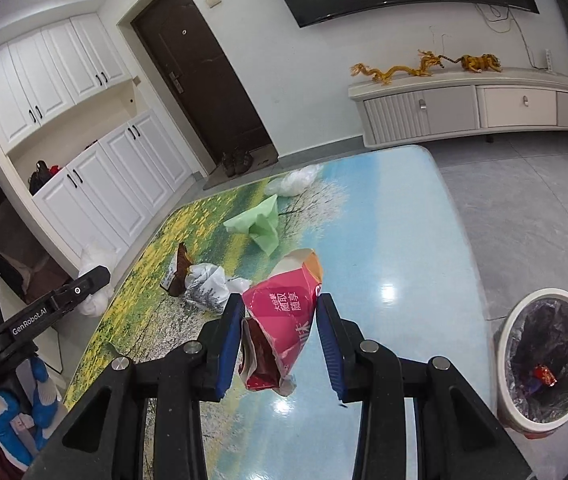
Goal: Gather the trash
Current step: 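Carry the pink bag and tissue over the bin and open both tools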
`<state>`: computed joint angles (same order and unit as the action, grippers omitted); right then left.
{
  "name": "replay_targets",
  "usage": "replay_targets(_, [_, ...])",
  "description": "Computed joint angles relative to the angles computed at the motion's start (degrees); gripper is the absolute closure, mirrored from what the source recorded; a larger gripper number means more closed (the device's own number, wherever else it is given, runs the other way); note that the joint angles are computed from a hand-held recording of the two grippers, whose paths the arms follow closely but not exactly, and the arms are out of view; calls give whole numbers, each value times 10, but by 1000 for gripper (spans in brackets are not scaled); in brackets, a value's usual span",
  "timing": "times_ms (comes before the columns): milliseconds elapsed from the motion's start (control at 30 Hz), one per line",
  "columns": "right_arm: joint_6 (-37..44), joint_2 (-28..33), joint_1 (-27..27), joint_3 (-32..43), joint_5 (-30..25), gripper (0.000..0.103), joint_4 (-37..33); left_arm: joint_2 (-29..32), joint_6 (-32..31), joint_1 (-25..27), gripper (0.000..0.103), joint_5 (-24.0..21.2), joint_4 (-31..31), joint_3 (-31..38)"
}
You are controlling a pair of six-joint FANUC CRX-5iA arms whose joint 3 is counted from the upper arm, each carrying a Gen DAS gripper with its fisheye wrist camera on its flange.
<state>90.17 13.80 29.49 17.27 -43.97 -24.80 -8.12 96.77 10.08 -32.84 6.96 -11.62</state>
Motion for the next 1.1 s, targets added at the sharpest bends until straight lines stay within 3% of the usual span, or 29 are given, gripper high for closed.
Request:
replay_targets(633, [-24, -71, -105, -75, 69, 68, -53, 104, 96, -171, 85, -88, -125, 193])
replay_targets(833, [-38, -80, -137, -103, 95, 68, -42, 165, 93, -213, 85, -121, -120, 260])
replay_targets(1100, [-83, -58, -196, -134, 104, 68, 1, 308, 36, -271, 85, -174, -71, 390])
